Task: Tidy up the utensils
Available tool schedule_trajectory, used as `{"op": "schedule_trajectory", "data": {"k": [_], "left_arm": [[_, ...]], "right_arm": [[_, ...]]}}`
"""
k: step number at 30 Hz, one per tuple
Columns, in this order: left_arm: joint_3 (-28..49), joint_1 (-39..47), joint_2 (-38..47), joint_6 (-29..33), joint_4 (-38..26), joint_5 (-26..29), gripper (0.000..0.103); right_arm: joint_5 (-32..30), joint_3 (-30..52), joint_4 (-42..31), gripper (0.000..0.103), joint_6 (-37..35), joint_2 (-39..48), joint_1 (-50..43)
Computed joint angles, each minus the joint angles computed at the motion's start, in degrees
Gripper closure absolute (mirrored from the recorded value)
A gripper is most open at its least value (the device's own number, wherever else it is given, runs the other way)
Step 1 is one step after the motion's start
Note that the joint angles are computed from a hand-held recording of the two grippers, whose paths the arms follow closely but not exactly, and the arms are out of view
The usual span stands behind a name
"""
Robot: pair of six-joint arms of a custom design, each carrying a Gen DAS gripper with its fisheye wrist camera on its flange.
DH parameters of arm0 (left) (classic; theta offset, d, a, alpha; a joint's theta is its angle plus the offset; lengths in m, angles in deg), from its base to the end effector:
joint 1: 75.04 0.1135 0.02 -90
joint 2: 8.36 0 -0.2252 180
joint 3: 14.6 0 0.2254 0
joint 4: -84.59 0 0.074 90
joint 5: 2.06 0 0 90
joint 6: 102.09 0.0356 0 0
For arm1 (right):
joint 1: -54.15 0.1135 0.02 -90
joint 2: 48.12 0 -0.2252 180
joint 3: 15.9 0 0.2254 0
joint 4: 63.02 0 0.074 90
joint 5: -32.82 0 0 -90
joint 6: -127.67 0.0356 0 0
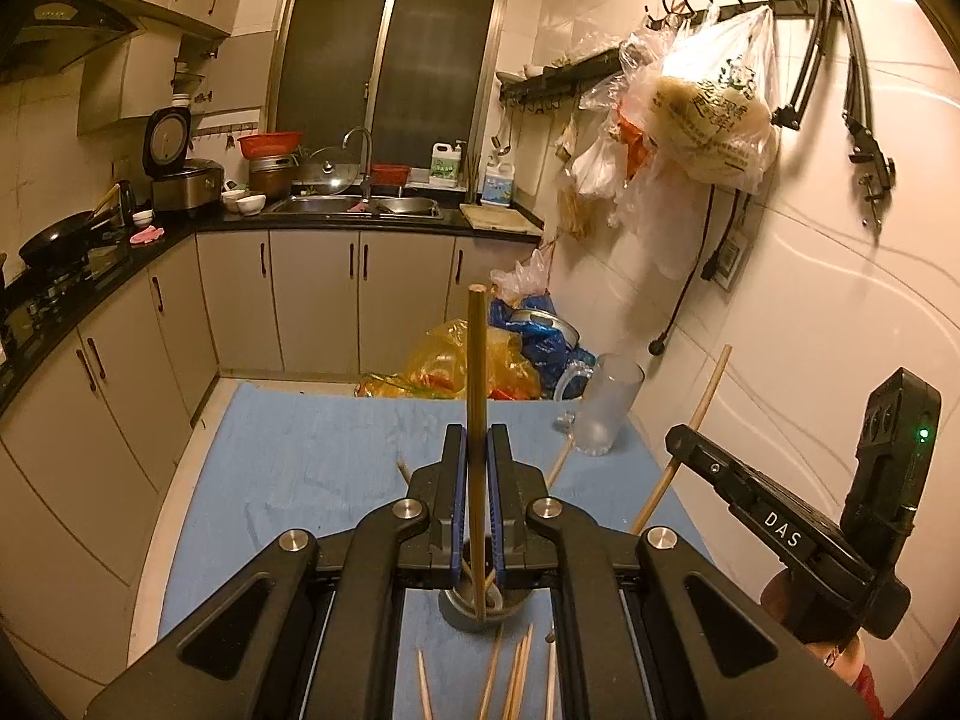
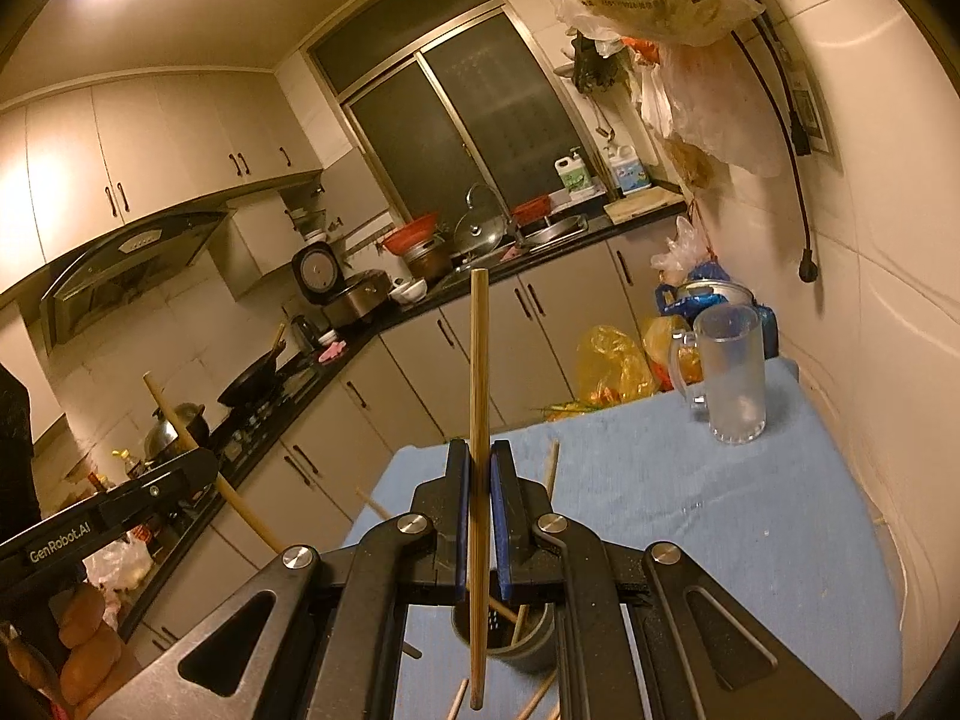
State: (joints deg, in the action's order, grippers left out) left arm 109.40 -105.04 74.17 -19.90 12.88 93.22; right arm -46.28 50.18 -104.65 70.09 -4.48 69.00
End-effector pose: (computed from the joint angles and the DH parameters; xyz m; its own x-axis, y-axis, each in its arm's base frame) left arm 0.2185 -0.1299 0.4309 -0.5091 0.1377 -0.8496 0.5022 0.8492 -0.1633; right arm 0.1644 0.0366 0.3191 -0.3106 0.4623 -0.8306 0.1036 0.8850 0.4539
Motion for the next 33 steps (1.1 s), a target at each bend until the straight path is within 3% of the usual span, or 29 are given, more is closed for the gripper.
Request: {"op": "schedule_trajectory", "data": {"k": [11,22,33], "left_arm": [[-2.76,1.50,5.22,-1.60,6.49,2.08,0.097],[-14.75,2.79,4.92,-2.39,14.43,5.04,0.097],[-19.24,3.64,5.93,-2.55,16.92,5.50,0.097]], "right_arm": [[2.67,1.14,7.86,0.096,-1.98,7.92,-2.32],[-2.00,-3.39,14.60,0.096,-0.48,15.33,-4.75],[-3.72,-6.55,17.08,0.095,0.77,19.57,-3.32]]}}
